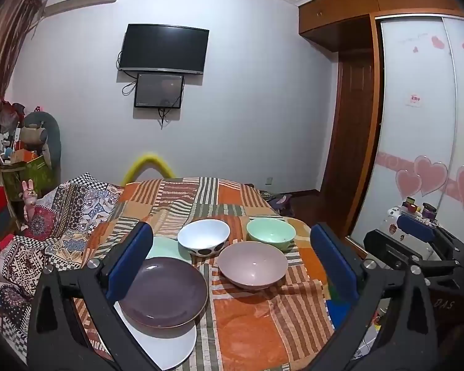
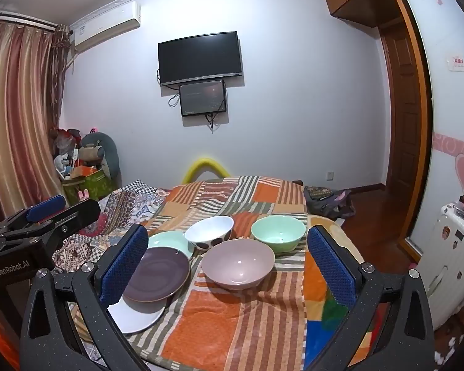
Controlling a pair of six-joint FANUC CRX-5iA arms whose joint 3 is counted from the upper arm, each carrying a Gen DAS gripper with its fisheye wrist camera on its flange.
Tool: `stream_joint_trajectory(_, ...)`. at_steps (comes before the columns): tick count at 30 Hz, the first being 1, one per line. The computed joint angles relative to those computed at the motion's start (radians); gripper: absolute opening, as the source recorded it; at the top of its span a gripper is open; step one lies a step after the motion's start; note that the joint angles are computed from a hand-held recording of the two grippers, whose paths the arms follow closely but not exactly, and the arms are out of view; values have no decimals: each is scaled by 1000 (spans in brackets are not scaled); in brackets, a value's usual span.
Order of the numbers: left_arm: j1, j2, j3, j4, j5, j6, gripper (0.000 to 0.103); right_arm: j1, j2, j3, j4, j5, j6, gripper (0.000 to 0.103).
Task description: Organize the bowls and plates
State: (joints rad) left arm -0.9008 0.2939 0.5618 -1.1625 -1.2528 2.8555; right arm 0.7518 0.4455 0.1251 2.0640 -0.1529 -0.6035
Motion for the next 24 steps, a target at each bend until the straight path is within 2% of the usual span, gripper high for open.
stream_joint_trajectory(10,0,1,3,2,-3,-4,103,5,4,5,-19,-4,20,103)
stream_joint_trajectory(24,2,3,8,7,-13,3,103,-3,5,7,18,4,-13,103)
